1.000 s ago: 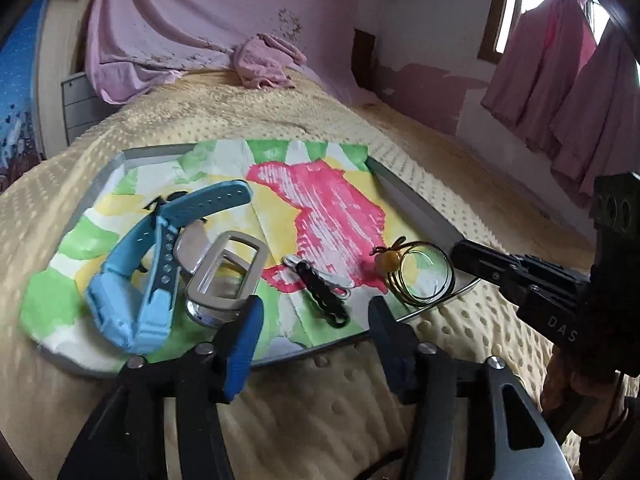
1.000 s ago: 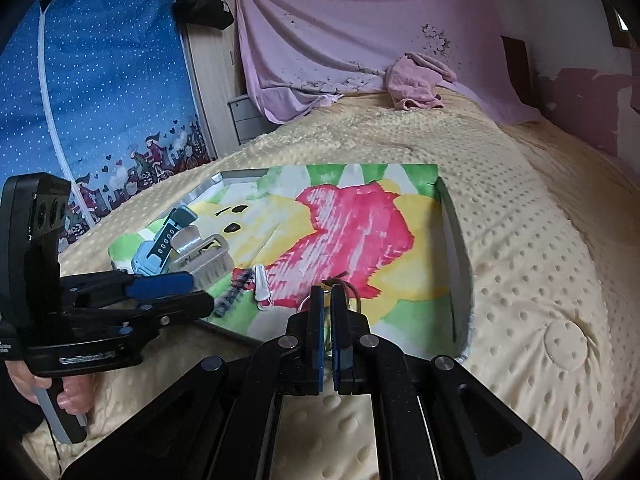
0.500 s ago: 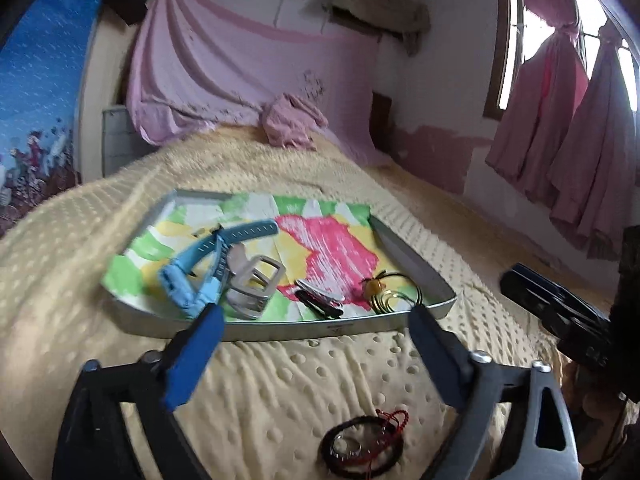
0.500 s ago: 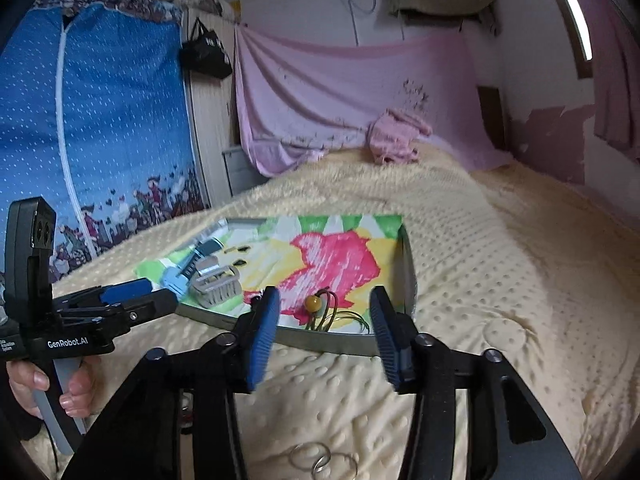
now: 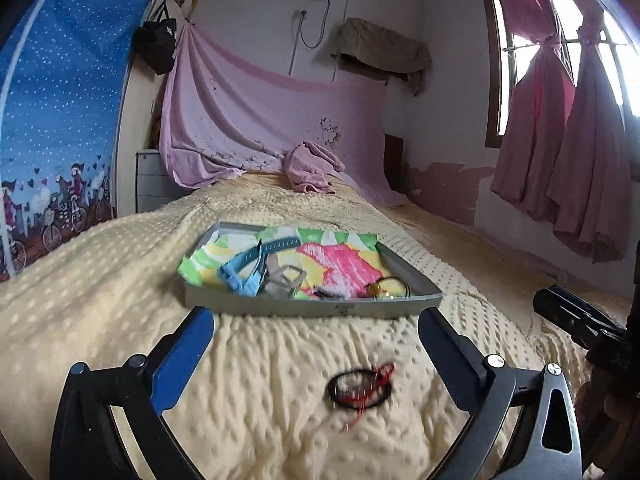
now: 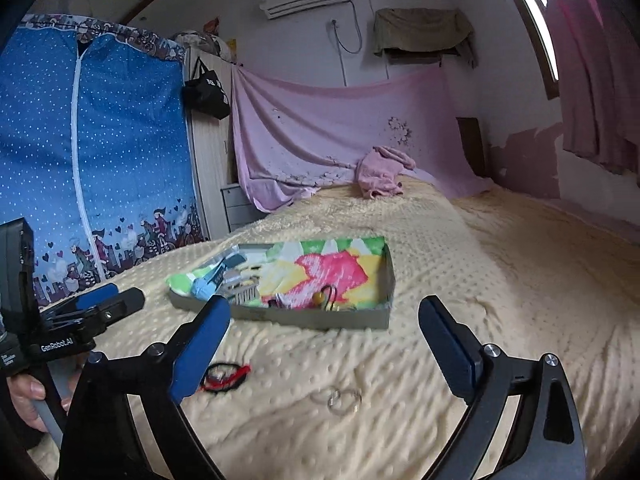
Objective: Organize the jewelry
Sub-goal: 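Withdraw both open tools from the tray back toward the loose jewelry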
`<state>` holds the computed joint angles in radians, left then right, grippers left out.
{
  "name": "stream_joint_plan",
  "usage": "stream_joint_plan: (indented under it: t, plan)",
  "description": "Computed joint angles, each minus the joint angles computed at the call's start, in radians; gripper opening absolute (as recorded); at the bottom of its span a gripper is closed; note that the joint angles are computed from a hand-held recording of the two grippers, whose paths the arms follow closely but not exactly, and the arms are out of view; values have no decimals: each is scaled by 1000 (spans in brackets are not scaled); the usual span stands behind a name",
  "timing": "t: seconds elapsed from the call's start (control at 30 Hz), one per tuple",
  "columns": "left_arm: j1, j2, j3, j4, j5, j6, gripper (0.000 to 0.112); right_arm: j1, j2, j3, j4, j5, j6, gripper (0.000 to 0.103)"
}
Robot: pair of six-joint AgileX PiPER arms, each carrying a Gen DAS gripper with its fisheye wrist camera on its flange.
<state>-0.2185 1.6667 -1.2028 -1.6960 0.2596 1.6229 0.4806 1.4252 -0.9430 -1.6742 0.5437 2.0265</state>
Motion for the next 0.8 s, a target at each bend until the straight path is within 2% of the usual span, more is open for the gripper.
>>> stream_joint_plan:
  t: [0.2, 0.33, 0.57, 0.8]
  plan:
    - [16, -43, 103, -13, 7, 24, 103, 53, -47, 89, 27, 59, 19, 93]
    - [25, -51, 131, -14, 19, 24, 103, 74, -42, 93, 26, 83, 17, 93]
    - [18, -45, 126, 52, 10, -33, 103, 81, -10, 69, 101, 84, -75, 93]
    - [3, -18, 82, 183, -8, -156, 103, 55, 16, 45, 152, 56, -111, 93]
